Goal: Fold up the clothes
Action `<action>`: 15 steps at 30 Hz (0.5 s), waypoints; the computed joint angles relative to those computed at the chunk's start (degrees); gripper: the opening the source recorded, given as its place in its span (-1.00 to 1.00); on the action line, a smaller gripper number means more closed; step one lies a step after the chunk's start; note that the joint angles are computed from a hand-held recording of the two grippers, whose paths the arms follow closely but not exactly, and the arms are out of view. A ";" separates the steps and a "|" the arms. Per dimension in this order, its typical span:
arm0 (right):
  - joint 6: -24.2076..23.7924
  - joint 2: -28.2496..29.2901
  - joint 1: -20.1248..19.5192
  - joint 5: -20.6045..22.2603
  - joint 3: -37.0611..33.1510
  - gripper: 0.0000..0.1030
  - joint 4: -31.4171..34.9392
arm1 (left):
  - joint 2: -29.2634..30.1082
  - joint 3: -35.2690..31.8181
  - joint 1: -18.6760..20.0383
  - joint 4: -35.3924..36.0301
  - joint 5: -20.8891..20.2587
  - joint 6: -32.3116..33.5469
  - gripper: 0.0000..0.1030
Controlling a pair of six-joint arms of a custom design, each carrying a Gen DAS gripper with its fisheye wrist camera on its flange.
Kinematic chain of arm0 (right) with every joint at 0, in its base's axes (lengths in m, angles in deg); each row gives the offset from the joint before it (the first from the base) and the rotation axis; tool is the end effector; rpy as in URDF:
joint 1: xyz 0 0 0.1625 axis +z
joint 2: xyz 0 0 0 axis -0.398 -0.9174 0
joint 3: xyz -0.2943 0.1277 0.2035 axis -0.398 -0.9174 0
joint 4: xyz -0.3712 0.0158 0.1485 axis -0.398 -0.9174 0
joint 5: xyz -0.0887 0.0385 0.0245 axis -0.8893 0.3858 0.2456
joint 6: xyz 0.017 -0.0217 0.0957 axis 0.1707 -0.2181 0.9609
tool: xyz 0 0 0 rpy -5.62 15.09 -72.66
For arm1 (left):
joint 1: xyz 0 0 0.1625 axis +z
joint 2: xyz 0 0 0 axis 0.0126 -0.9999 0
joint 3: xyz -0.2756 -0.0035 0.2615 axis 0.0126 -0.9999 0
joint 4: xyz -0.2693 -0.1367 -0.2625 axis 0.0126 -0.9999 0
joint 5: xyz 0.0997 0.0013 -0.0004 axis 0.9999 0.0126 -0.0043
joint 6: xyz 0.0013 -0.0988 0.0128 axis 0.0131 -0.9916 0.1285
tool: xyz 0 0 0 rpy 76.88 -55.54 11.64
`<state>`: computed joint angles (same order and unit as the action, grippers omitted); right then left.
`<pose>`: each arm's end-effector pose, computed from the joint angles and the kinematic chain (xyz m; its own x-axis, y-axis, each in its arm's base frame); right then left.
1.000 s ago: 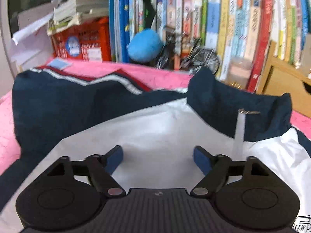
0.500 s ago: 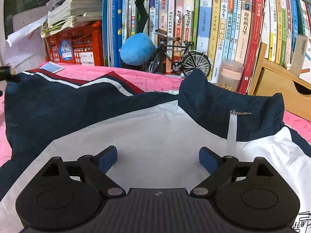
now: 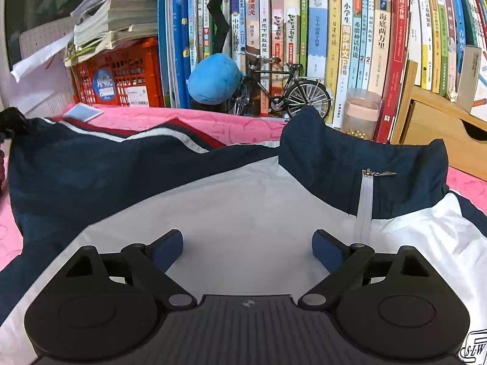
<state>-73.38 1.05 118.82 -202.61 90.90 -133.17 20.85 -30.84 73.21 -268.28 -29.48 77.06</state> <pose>0.1378 -0.5782 0.0417 -0.7444 -0.0054 0.6678 -0.5073 0.6549 -0.5601 0.0089 -0.7388 0.2047 -0.6047 -0.5288 -0.5956 0.5185 0.3062 -0.7984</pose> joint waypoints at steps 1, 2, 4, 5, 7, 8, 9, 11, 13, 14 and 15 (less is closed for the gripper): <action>0.10 -0.10 -0.03 0.16 0.06 0.82 0.17 | 1.20 -1.82 -0.09 -1.71 0.41 2.68 -0.90; 0.21 -0.20 -0.07 0.32 0.12 0.83 0.33 | 1.69 -2.92 -0.11 -1.03 1.47 2.97 -0.90; 0.25 -0.35 -0.11 0.56 0.22 0.84 0.61 | 0.50 -2.88 0.17 7.54 4.95 -3.63 -0.87; 0.29 -0.46 -0.14 0.73 0.31 0.85 0.75 | -0.20 -2.83 0.53 12.76 6.64 -8.95 -0.85; 0.74 -0.88 -0.33 1.42 0.70 0.87 1.12 | -2.13 -1.47 1.32 21.40 8.43 -18.34 -0.77; 0.96 -1.07 -0.41 1.71 0.86 0.88 1.29 | -2.94 -0.35 1.42 22.75 8.28 -20.12 -0.77; 1.04 -1.15 -0.42 1.80 0.92 0.90 1.41 | -3.73 1.37 0.98 21.70 7.43 -19.51 -0.77; 0.99 -1.15 -0.39 1.77 0.85 0.92 1.65 | -4.39 4.01 0.22 16.49 5.39 -15.04 -0.81; 1.03 -1.21 -0.41 1.86 0.87 0.92 1.84 | -5.34 7.19 -0.69 11.67 3.00 -11.16 -0.81; 1.24 -1.37 -0.52 2.19 1.05 0.93 1.83 | -6.48 10.21 -1.59 8.88 1.18 -9.42 -0.81; 1.52 -1.58 -0.66 2.62 1.29 0.93 1.83 | -7.90 13.81 -2.69 6.16 -0.80 -7.81 -0.82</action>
<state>-71.86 -0.52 118.16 -199.99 92.19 -131.35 12.95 -17.04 70.52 -262.12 -30.28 69.25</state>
